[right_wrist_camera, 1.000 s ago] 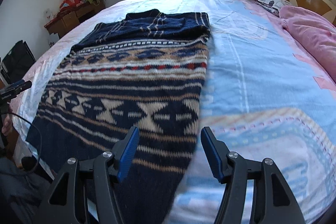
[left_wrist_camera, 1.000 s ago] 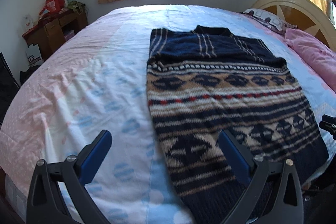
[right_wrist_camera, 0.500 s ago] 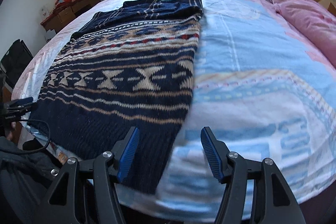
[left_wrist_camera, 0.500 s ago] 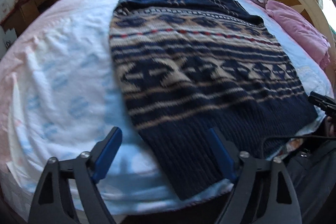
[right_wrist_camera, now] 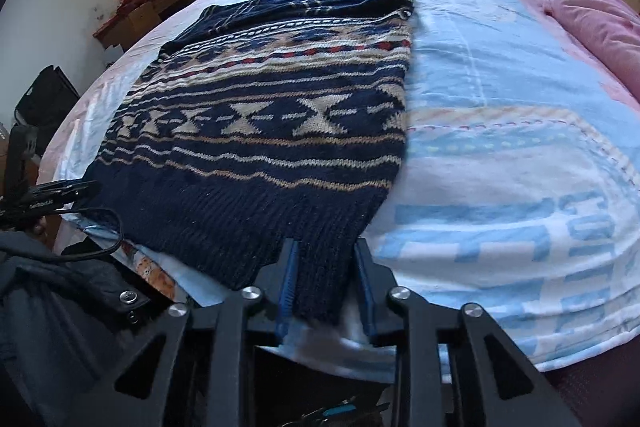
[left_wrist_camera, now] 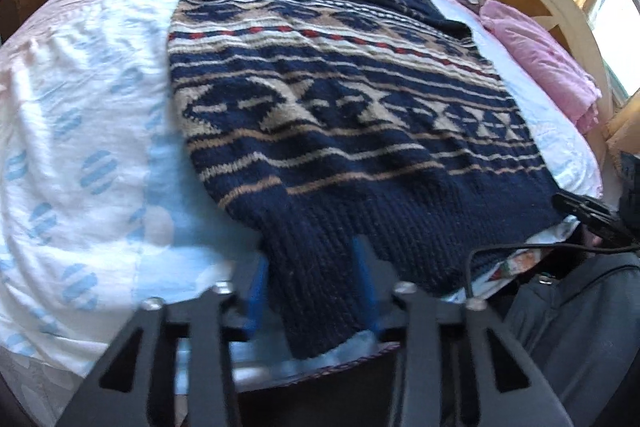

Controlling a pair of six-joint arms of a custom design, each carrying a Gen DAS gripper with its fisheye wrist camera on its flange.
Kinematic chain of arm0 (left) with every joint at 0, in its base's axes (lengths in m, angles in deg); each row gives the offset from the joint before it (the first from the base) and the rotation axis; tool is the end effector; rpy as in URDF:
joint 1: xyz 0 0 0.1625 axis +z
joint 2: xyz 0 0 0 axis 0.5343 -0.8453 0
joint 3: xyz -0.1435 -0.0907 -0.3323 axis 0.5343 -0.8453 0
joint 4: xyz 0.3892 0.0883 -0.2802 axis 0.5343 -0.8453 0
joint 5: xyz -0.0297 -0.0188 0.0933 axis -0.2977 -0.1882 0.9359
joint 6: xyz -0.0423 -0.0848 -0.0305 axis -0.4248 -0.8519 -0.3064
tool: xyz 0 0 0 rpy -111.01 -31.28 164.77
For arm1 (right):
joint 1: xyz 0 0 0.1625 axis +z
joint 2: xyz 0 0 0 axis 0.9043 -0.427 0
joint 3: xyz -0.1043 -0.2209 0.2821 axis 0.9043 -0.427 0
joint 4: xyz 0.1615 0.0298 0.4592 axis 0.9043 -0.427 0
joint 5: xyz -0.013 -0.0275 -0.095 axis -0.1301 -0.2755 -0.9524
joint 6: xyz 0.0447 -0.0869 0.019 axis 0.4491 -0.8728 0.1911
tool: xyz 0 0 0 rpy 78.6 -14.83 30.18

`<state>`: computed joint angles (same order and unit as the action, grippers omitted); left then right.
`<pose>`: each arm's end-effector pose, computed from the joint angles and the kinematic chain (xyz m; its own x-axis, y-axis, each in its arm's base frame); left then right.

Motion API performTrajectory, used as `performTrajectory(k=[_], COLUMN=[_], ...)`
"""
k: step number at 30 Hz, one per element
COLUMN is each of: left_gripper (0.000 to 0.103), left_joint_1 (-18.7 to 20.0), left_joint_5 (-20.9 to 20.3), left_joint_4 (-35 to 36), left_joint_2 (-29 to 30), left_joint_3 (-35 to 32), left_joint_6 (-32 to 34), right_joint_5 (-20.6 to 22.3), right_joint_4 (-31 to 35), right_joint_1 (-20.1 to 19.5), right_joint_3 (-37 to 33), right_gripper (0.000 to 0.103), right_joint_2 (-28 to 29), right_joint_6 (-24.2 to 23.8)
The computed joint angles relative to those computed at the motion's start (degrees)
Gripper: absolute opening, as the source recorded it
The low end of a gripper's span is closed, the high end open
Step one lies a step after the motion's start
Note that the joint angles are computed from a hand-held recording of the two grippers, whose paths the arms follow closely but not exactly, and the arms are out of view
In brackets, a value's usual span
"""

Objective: Fold small clothes
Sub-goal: 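Close the left tool on one hem corner while the right tool grips the other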

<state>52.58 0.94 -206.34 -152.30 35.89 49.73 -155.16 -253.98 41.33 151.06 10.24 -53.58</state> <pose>0.1337 -0.5667 0.3037 -0.8692 -0.1001 -0.4842 0.1699 0.8592 -0.4826 0.2664 -0.6031 -0.0563 -0.7156 -0.4635 0.5225 -0.6105 0.7785 -0.1455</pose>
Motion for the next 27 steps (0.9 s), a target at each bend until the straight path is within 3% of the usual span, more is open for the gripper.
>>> performTrajectory(k=[1,2,8,14,27], left_gripper=[0.014,0.011,0.010,0.010,0.009], left_joint_1=[0.2,0.2,-0.9,0.0,3.1], left_joint_5=[-1.1,-1.4,-3.7,-6.5,-13.4], left_joint_4=[-0.5,-1.7,-14.0,-16.7,-18.0], left_joint_2=[-0.3,-0.6,-3.3,-1.1,7.5], left_joint_3=[0.2,0.6,3.5,0.1,-13.7], left_joint_6=[0.5,1.1,7.8,9.2,4.6], right_joint_5=[0.5,1.6,10.9,18.9,22.1], right_joint_4=[-0.1,-0.3,-4.5,-4.3,-1.9], right_joint_1=[-0.2,-0.4,-1.8,-2.2,-1.5], right_joint_3=[0.1,0.4,2.0,-2.2,-17.7], right_gripper=[0.016,0.008,0.006,0.006,0.006], right_joint_2=[-0.1,-0.5,-2.8,-1.6,5.5], right_joint_6=[0.0,0.3,2.4,6.2,10.6])
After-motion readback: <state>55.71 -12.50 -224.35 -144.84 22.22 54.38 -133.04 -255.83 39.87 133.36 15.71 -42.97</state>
